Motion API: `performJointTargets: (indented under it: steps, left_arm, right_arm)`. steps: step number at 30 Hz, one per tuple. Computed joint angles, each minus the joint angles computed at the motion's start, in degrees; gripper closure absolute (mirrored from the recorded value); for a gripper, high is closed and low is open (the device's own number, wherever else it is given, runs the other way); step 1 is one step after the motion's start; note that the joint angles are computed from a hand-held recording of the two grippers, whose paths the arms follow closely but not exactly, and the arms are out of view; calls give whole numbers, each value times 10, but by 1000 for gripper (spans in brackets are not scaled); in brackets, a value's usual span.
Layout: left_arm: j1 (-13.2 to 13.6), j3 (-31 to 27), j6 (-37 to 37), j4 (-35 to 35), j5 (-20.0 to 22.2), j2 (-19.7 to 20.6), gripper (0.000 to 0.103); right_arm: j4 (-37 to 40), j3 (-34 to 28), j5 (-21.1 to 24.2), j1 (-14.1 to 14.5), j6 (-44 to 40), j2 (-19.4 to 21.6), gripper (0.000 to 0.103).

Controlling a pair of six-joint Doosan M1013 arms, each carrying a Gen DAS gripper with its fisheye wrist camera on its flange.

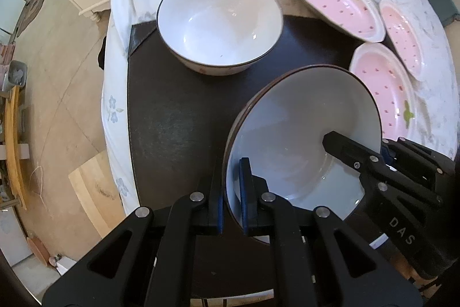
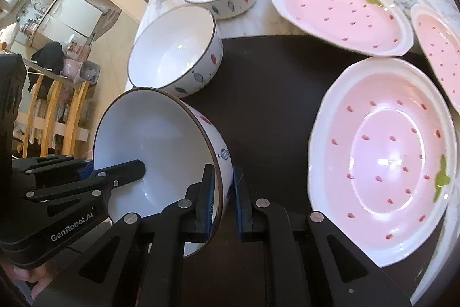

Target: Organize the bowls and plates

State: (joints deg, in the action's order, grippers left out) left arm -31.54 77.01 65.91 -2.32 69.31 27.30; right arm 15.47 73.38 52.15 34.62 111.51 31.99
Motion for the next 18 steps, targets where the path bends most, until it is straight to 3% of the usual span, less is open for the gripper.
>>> performJointTargets:
  steps: [12, 18]
  left_arm:
    - [-9, -13, -32, 56, -24, -17, 97]
    - [-1, -52, -25, 67, -16, 0, 97]
  right_arm:
    - [11, 1, -27, -6, 0, -21, 92]
    - [7, -43, -5, -15, 3, -4, 92]
